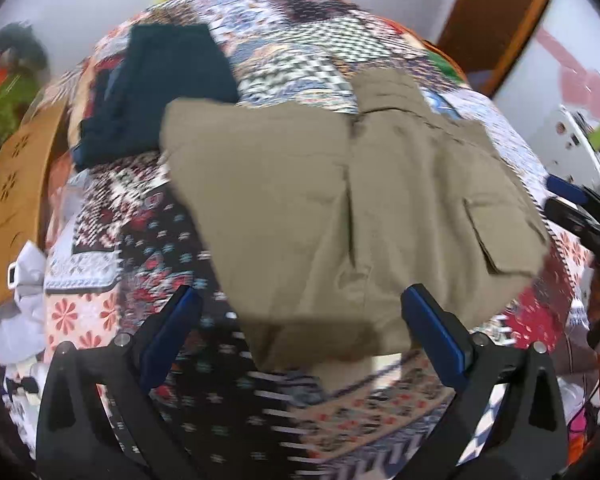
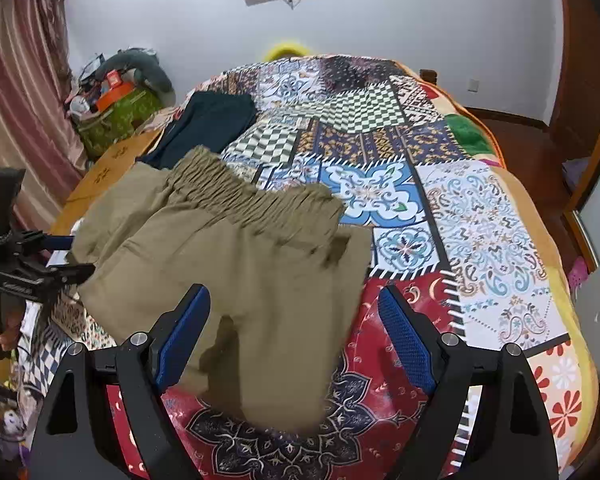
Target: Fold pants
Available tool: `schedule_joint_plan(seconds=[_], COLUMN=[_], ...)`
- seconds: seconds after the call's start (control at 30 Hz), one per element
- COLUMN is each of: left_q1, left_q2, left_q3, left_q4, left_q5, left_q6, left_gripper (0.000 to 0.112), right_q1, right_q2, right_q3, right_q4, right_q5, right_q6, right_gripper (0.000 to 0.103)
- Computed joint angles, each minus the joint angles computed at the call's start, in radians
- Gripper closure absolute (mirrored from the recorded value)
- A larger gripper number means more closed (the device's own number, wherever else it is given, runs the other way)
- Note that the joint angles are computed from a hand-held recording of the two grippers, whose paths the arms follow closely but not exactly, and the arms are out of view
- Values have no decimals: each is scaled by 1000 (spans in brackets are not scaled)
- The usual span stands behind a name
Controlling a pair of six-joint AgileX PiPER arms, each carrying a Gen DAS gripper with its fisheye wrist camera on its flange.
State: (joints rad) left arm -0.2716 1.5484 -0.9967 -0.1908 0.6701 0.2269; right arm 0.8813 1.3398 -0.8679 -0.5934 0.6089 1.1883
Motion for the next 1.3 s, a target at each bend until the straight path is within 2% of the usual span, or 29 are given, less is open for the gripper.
schedule_joint_plan(seconds=[0.17,0.3,0.4,0.43,0.57,0.7,0.8,0.9,0.97,1.17,1.3], left_q1=[-109,-106,-79,-65,-41,-66,-67,3,13,35,93], left_q2=[-62,-56,4,26,142,261,351,352,326,214,156], left_q3=[8,-58,-154,-184,-322,-412,-444,-400,-370,-236,-166], left_q4=[245,252,189,151,-2,-8,37,-131,-139,-144,-207], left_q5=[-78,-82,-48,-37,53,90,115,106,93,35,20], left_q6=[-235,-230,-192,-164,-56,-20,-44,109,141,214,278], left_gripper=[9,9,9,9,9,9,9,9,9,9,9], right_q1=[0,-23,-47,-55,-115,-163,-211,-244,-256,-251,-210], right_q2=[14,21,48,60,125,190,245,240,213,126,90], right_q3=[-1,-14,-37,-49,-111,-163,-184,-129,-90,-6,18], right_q4=[28,60,59,70,222,390,612,786,853,792,557], right_q5=[-32,-92,-141,-148,-188,-188,-168,-208,-225,-224,-197], right_q6=[-20,-60,-67,-83,-266,-463,-701,-862,-925,-849,-621], right_gripper=[20,20,26,31,43,44,44,42,43,45,44])
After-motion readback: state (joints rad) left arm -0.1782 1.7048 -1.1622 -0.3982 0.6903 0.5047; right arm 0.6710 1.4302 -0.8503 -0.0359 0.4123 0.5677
